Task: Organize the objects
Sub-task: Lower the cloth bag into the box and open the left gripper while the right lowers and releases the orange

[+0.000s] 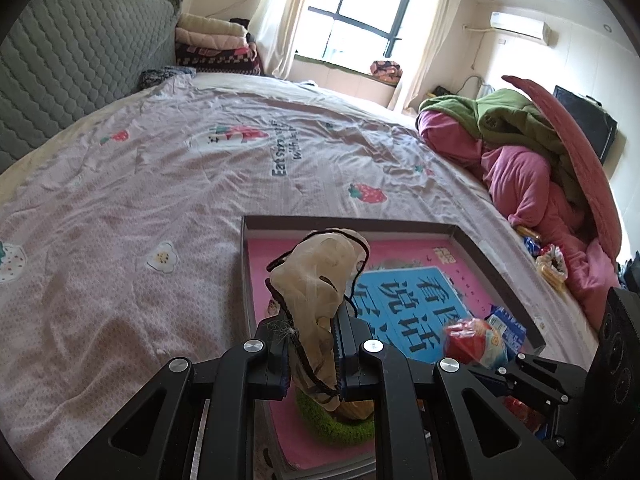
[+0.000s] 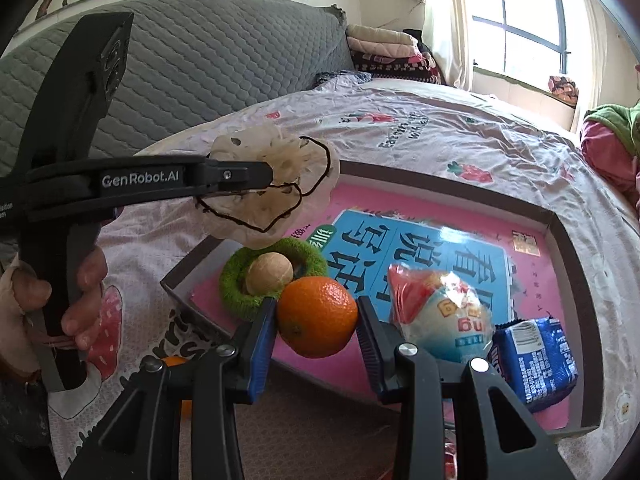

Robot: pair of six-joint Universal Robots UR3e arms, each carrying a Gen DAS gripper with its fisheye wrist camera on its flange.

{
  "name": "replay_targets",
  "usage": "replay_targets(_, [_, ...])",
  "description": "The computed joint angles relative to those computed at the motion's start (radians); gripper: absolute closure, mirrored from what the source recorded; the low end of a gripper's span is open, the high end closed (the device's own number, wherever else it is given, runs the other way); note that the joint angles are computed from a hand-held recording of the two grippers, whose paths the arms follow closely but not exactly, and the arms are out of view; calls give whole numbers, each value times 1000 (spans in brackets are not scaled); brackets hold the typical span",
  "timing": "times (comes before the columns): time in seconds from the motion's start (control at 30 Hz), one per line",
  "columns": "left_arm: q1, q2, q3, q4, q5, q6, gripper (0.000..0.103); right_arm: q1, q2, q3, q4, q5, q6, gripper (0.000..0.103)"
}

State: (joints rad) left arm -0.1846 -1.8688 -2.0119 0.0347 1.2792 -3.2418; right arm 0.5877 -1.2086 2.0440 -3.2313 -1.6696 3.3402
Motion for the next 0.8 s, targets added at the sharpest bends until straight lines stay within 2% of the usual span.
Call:
replay_targets(0.37, [-34, -31, 32, -38, 44, 16, 87, 6, -15, -32, 94, -19, 0, 63])
replay_targets(0.8, [-26, -27, 41, -75, 33, 13, 83, -21, -33, -19, 115, 27, 11, 63])
